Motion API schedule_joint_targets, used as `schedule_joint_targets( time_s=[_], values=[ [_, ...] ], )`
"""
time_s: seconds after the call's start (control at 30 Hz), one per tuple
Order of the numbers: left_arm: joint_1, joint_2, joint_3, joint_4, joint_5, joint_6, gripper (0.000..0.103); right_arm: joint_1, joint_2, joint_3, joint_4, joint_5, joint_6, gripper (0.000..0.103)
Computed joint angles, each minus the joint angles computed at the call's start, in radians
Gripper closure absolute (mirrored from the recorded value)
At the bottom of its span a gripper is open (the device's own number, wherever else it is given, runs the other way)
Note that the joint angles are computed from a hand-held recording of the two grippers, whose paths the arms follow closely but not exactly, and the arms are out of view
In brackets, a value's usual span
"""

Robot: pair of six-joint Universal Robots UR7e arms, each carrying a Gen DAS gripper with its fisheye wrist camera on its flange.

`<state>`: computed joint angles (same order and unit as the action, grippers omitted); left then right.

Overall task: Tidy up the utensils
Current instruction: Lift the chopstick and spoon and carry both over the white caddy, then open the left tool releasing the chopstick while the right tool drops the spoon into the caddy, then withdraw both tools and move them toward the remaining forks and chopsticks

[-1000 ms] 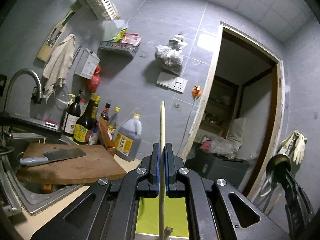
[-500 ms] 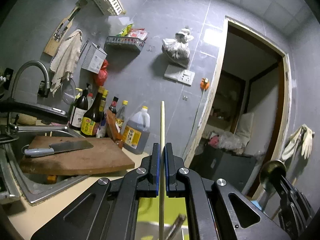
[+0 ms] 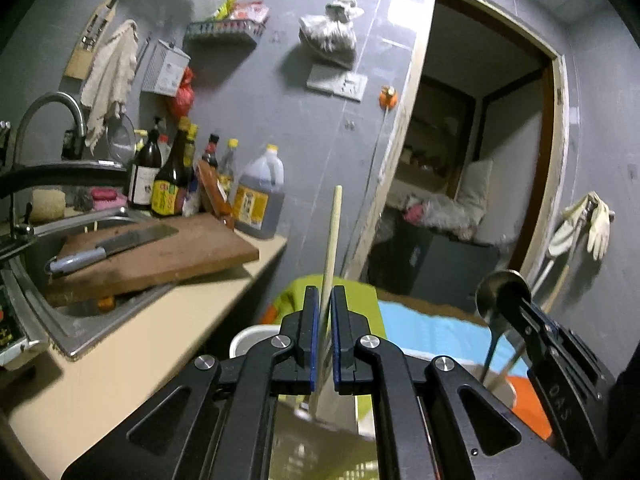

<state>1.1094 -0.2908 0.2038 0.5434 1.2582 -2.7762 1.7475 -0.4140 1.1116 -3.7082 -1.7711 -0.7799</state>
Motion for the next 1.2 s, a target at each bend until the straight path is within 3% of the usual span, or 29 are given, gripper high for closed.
schedule_joint_targets(
  time_s=[0.1, 0.17, 0.3, 0.4, 0.5, 0.7, 0.77, 1.03, 1.2],
  values=[
    [0.0, -0.023, 0.043, 0.012, 0.009, 0.008, 0.099, -0.004, -0.028, 0.038, 0.03, 0.021, 0.014, 0.093],
    [-0.003, -0.045, 0.09, -0.004, 0.003, 0.018, 0.098, -0.009, -0.044, 0.063, 0.038, 0.052, 0.012, 0.084],
    [-0.007, -0.057, 0.107, 0.015, -0.001, 0.009, 0.093, -0.009, -0.061, 0.092, 0.019, 0.086, 0.0, 0.083],
    [-0.01, -0.095, 0.171, -0.012, 0.013, 0.0, 0.084, -0.007, -0.074, 0.112, -0.008, 0.107, -0.003, 0.081],
    [-0.014, -0.147, 0.258, -0.06, 0.036, -0.007, 0.074, -0.007, -0.092, 0.141, -0.053, 0.125, -0.004, 0.071],
    [-0.042, -0.218, 0.378, -0.126, 0.05, -0.005, 0.057, -0.01, -0.147, 0.214, -0.142, 0.137, 0.004, 0.043],
    [-0.052, -0.242, 0.423, -0.155, 0.053, 0.001, 0.045, -0.011, -0.172, 0.247, -0.172, 0.131, 0.002, 0.03],
    [-0.096, -0.303, 0.578, -0.256, 0.045, 0.064, 0.014, -0.025, -0.266, 0.379, -0.265, 0.092, -0.022, 0.002],
    [-0.112, -0.312, 0.633, -0.288, 0.055, 0.083, 0.009, -0.036, -0.312, 0.445, -0.297, 0.058, -0.049, 0.0]
  ],
)
